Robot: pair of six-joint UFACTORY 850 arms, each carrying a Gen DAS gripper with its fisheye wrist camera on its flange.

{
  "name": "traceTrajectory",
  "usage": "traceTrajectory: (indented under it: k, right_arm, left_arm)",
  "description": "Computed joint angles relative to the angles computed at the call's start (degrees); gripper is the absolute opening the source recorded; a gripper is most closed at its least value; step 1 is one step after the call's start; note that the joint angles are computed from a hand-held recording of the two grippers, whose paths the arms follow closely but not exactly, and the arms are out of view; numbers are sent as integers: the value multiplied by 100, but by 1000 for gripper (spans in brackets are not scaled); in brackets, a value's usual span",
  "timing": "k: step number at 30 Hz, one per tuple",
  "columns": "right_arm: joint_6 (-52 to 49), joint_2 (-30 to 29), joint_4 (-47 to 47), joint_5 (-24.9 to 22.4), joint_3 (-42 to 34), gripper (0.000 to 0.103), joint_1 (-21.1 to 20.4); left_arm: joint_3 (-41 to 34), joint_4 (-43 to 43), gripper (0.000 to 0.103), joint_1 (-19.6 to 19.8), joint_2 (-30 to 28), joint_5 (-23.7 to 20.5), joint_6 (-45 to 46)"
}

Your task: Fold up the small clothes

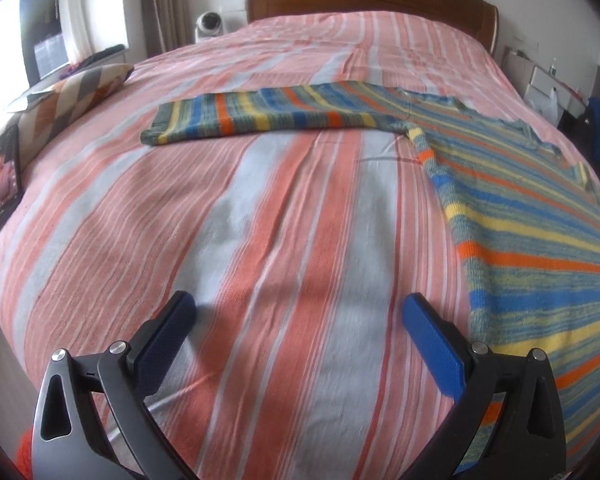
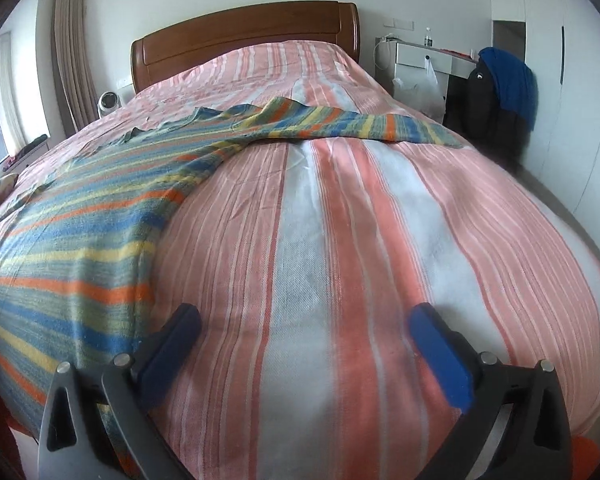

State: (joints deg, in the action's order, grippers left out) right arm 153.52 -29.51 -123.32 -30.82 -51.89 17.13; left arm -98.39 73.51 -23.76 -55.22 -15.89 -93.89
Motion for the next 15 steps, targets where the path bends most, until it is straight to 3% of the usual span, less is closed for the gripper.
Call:
traceTrajectory:
  k: [15]
  right_arm:
    - [-414,-82,335,-151,-71,103,74]
  left_arm:
    - [-62,-327,103,4,-29,-21,361]
